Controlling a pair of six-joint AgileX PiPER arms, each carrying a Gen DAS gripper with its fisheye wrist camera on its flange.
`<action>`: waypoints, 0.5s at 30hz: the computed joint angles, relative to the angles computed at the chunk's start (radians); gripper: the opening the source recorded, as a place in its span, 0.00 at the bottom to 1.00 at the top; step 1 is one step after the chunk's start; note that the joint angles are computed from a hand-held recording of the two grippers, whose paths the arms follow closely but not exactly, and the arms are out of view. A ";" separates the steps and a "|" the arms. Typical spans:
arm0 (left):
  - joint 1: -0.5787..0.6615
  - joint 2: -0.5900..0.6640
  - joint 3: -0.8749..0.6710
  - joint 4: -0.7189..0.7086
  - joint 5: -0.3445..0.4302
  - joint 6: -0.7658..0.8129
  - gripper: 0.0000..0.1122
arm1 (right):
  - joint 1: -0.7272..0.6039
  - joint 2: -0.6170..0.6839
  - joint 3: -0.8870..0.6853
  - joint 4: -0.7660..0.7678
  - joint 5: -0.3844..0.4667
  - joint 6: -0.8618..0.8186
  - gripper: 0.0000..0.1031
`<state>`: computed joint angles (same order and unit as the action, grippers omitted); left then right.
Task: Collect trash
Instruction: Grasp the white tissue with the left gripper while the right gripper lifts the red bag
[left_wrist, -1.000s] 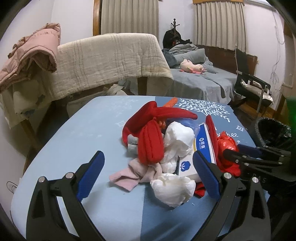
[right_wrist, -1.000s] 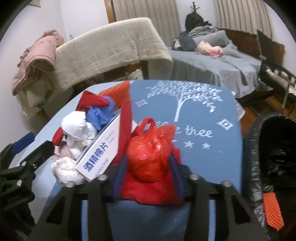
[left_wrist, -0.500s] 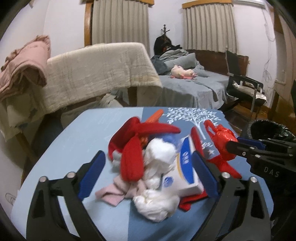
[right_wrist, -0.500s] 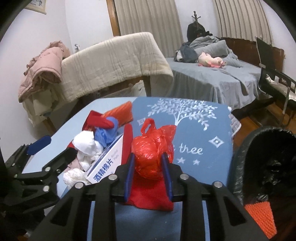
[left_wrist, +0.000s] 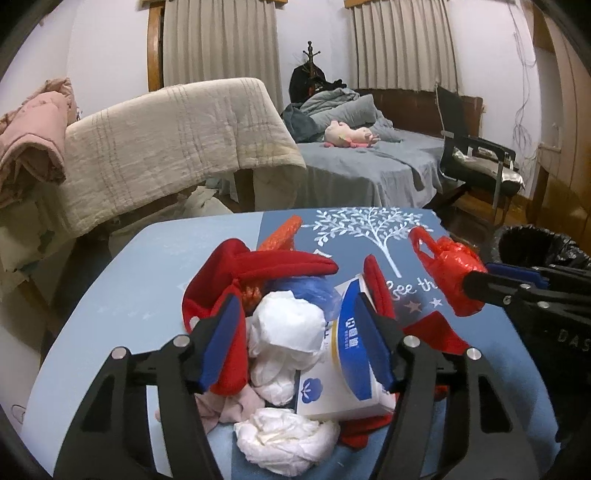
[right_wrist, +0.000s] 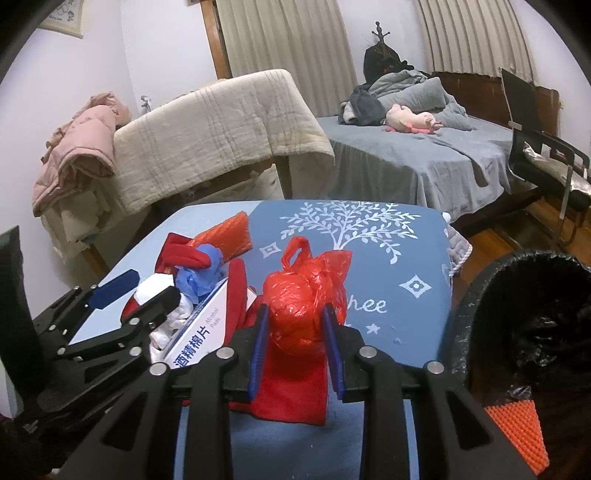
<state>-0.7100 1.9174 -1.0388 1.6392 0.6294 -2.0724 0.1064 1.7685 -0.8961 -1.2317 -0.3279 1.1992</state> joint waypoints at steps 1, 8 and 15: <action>0.004 0.004 -0.003 -0.012 -0.003 0.011 0.52 | 0.000 0.002 -0.002 -0.004 0.000 0.004 0.28; 0.032 0.017 -0.017 -0.047 -0.050 0.059 0.31 | -0.008 0.006 -0.008 -0.048 -0.004 0.057 0.28; 0.018 -0.029 0.016 -0.027 -0.037 0.024 0.24 | -0.020 -0.013 0.004 -0.035 -0.027 0.041 0.28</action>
<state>-0.6921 1.8881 -1.0223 1.6118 0.5928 -2.0480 0.0865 1.7555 -0.8917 -1.2662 -0.3551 1.2401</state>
